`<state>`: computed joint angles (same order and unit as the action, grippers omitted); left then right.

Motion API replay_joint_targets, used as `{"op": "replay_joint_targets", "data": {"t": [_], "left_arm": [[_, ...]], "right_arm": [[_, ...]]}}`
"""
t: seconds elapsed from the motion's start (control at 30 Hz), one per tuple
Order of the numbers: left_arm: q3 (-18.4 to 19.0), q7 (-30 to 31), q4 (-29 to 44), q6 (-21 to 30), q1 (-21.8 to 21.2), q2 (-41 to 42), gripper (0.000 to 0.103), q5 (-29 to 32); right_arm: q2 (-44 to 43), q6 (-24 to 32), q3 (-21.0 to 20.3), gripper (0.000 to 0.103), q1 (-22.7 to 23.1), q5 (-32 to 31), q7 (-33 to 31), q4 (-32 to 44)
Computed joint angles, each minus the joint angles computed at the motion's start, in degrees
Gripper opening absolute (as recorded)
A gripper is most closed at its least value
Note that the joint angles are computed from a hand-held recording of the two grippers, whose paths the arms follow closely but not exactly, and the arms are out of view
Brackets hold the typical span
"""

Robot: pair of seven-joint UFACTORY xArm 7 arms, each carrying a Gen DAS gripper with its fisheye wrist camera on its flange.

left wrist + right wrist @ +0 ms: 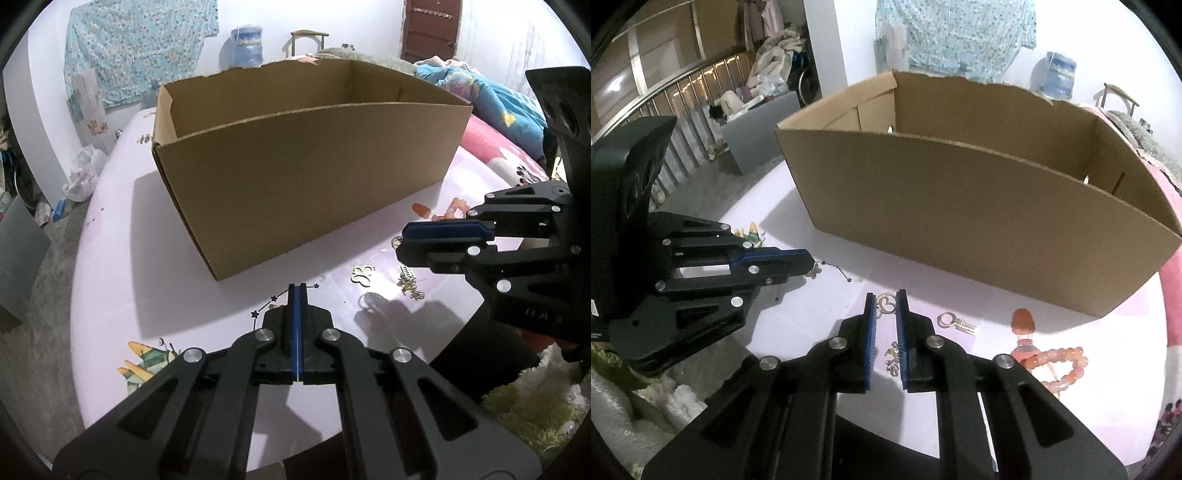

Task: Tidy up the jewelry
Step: 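Close the right tool on the small gold ring beside the charms, then carry both held charms over the box and open both tools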

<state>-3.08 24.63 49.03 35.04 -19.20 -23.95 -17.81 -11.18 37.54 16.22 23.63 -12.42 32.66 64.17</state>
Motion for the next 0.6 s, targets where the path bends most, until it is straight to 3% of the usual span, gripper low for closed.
{"op": "replay_joint_targets", "data": {"t": [0.27, 0.43, 0.6], "left_arm": [[0.2, -1.6, -0.5, 1.5, 0.4, -1.5, 0.000, 0.5], [1.0, -1.7, 0.8, 3.0, 0.8, 0.8, 0.009, -0.5], [0.5, -1.5, 2.7, 4.4, 1.9, 4.0, 0.011, -0.2]], "right_arm": [[-1.9, -2.5, 0.2, 0.011, -0.1, 0.3, 0.4, -2.0], [-2.2, -3.6, 0.1, 0.011, 0.0, 2.0, -0.2, -2.6], [-1.9, -4.1, 0.2, 0.011, -0.2, 2.2, 0.1, -2.6]]}}
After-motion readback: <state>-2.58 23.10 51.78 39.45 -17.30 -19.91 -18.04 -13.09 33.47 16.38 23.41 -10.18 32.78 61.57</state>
